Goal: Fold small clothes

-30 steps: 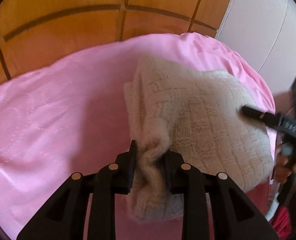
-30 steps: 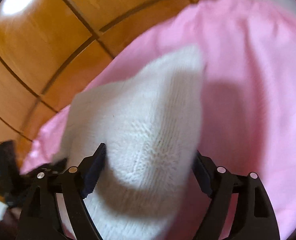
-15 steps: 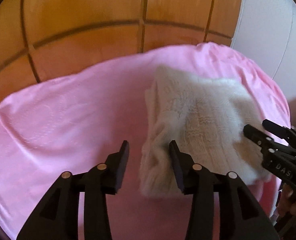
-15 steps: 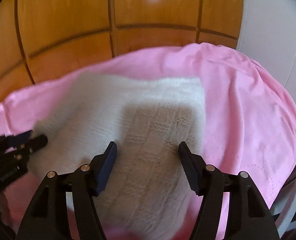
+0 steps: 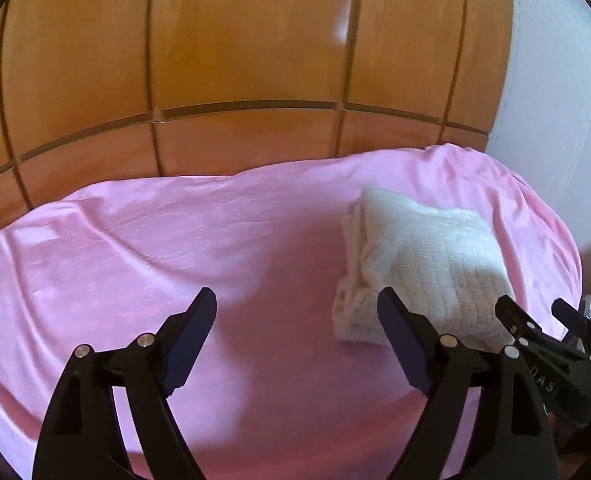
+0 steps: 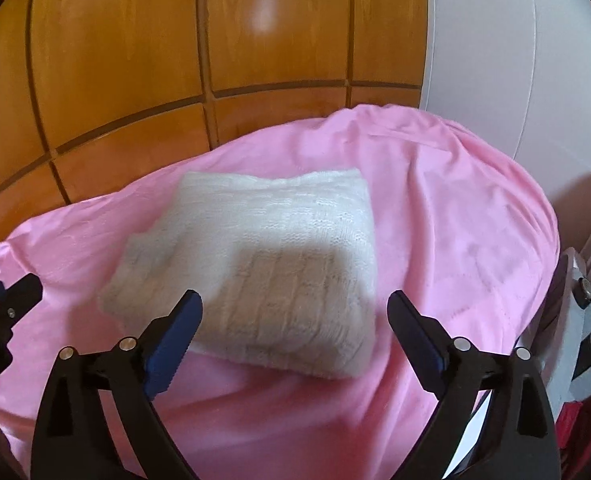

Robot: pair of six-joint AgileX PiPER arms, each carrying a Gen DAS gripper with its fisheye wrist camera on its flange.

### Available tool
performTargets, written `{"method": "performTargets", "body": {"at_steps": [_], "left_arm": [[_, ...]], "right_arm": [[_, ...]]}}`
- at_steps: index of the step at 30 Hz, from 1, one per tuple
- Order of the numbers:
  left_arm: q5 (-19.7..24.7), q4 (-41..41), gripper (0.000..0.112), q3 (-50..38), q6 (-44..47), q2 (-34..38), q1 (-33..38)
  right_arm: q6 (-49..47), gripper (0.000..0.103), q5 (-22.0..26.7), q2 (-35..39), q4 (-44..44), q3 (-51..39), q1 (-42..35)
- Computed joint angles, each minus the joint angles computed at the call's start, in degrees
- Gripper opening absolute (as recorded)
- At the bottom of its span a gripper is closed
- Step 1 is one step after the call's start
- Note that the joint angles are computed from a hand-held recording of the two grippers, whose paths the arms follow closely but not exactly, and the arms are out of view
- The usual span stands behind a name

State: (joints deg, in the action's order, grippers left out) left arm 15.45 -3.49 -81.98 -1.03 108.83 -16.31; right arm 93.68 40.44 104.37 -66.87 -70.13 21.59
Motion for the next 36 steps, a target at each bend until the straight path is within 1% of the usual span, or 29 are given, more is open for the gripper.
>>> {"method": "performTargets", "body": {"at_steps": [4,6,7,9,10,12,17,21,25,30,34,36], "left_arm": [[-1.6,3.2,0.086,3.1,-3.9,-2.1,0.3],[-2.2,7.0,0.087,4.2,-7.1,-3.0,0.0],[-2.6,10.7,0.088,5.0,-10.6,-3.5,-0.5],[-3.3,15.0,0.091,6.1,-14.7,-4.1,-1.2],[-3.3,15.7,0.092,6.3,-15.4,-4.2,-1.4],[-3.1,15.4,0.093,6.6,-14.9,-4.4,-1.7],[-3.1,25.1,0.096,8.2,-23.9,-5.2,-3.5],[-3.6,25.7,0.098,9.2,-24.3,-5.8,-3.6],[-3.9,28.7,0.1,10.1,-27.2,-6.5,-4.0],[-4.1,26.4,0.1,10.2,-25.7,-6.2,-3.2],[-4.0,28.7,0.1,10.4,-28.4,-6.1,-3.2],[-4.2,32.0,0.1,10.7,-31.8,-6.3,-3.5]], "right_arm": [[1.4,0.096,2.9,-0.1,-0.3,0.2,1.6],[2.1,0.096,4.1,-0.4,-0.1,0.5,2.0],[2.5,0.097,4.9,-0.6,-0.1,0.7,2.3],[3.0,0.097,6.6,-0.9,-0.1,1.2,2.7],[3.5,0.097,7.1,-1.1,-0.3,1.5,2.9],[4.3,0.097,7.6,-1.7,-1.1,2.5,3.2],[6.1,0.097,7.9,-2.6,-2.8,4.0,3.6],[6.9,0.097,7.6,-3.0,-3.3,4.7,3.4],[7.0,0.097,7.6,-3.0,-3.4,4.6,3.2],[6.5,0.097,8.3,-2.7,-2.8,4.0,3.7],[6.6,0.097,8.3,-2.7,-3.1,4.3,4.3],[7.0,0.097,8.3,-2.8,-3.2,4.6,4.6]]}}
